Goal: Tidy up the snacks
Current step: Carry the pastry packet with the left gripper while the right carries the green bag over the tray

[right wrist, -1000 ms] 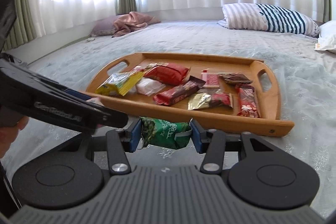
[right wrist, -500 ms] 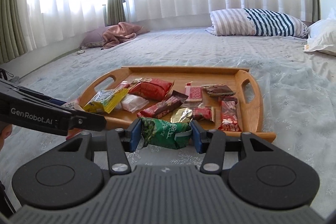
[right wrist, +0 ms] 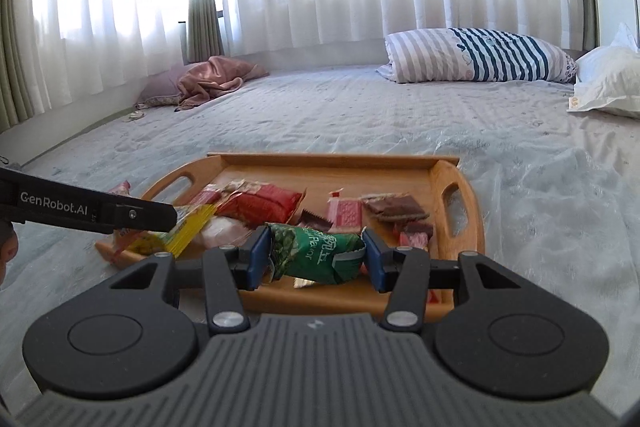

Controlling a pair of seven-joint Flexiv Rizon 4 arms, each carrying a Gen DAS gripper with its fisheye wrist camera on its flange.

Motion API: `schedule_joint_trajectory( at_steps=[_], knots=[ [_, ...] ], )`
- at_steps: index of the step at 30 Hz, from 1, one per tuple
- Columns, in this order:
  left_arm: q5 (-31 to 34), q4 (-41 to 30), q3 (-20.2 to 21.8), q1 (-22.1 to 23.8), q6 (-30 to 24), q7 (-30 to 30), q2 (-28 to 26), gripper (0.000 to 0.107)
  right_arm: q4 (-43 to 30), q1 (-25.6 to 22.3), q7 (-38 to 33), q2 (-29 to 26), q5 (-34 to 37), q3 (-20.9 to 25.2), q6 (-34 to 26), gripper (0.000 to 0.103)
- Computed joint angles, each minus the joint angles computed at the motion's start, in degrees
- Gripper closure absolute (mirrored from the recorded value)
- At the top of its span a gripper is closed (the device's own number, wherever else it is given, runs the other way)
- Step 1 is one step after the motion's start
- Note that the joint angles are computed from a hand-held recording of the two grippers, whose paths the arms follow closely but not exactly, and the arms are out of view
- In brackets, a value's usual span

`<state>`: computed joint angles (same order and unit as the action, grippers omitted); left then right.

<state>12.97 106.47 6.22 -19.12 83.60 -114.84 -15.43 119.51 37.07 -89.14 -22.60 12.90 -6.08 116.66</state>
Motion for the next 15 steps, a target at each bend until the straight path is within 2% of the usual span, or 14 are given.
schedule_joint_trajectory(
  at_steps=[4,15],
  knots=[
    [-3.53,-4.06,-0.86,1.88,-0.73,0.49,-3.34,0.058,-5.03,-1.65,2.43,-2.10,-2.58,-0.74,-4.48,0.050],
    [-6.43,-19.34,3.59,1.14,-5.46,-2.58,-14.80,0.058,-19.07,-2.85,16.29,-12.16,-9.50,-6.26,-13.43,0.050]
  ],
)
